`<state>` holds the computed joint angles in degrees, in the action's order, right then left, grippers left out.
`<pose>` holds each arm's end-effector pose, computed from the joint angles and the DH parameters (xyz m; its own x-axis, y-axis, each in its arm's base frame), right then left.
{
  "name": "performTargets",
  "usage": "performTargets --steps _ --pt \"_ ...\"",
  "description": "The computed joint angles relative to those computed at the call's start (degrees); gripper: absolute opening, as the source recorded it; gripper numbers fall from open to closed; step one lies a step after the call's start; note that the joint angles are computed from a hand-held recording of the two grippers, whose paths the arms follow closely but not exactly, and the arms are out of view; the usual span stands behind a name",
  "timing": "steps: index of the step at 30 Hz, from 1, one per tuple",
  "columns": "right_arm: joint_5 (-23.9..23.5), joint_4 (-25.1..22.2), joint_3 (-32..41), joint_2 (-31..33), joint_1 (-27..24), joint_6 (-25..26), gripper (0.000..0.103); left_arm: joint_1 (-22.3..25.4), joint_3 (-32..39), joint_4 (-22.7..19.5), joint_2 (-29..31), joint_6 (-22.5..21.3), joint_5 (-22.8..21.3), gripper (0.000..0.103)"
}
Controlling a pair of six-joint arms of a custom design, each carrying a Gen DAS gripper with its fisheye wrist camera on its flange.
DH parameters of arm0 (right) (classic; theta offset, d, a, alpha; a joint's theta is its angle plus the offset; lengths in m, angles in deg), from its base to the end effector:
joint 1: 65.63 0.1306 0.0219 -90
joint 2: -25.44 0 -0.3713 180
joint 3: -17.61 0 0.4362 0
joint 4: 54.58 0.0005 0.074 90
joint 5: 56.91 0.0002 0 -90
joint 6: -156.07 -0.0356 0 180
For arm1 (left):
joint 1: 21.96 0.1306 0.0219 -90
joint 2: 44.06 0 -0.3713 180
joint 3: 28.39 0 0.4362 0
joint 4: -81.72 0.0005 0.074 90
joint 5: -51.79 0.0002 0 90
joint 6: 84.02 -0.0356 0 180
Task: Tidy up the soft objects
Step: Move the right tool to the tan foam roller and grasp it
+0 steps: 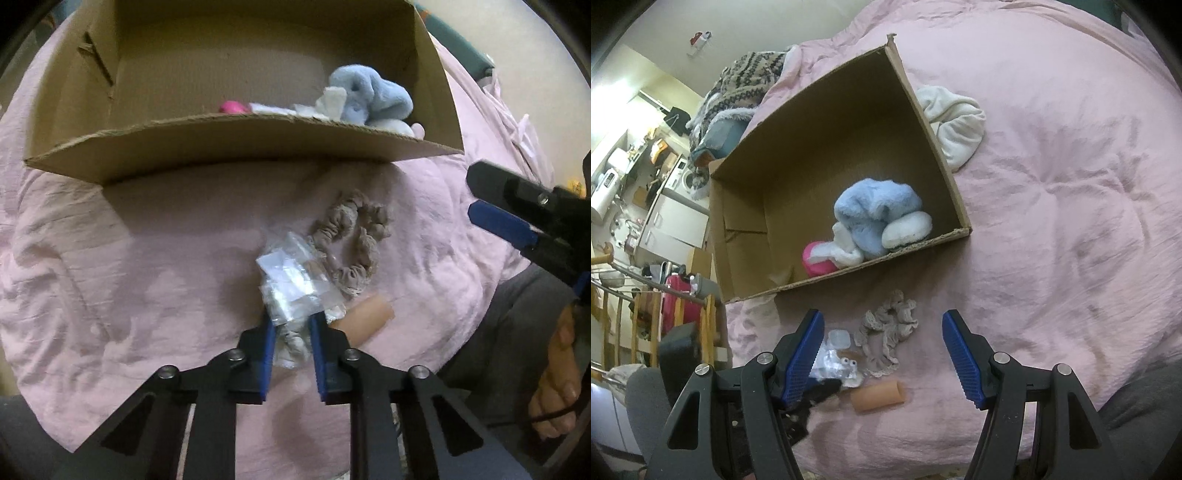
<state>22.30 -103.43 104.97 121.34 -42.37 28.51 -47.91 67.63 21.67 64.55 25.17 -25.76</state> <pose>0.5029 0.2229 0.3433 -0.9065 0.2622 -0.3311 0.0908 0.8866 0.4535 0.5345 -0.2692 0.2835 -0.9700 0.1151 -0.2142 0.1761 0.9399 -0.2924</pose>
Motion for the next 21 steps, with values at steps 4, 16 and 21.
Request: performTargets --steps 4,16,21 --pt "-3.7 -2.0 0.9 1.5 0.2 1.0 0.070 1.0 -0.4 -1.7 -1.7 1.1 -1.3 0.010" --pt "-6.0 -16.3 8.5 10.6 4.7 12.6 0.070 3.4 -3.9 -2.7 -8.8 2.9 -9.6 0.010" --pt "-4.6 -19.3 10.7 13.1 6.4 15.8 0.064 3.1 -5.6 -0.3 -11.1 3.4 -12.4 0.010"
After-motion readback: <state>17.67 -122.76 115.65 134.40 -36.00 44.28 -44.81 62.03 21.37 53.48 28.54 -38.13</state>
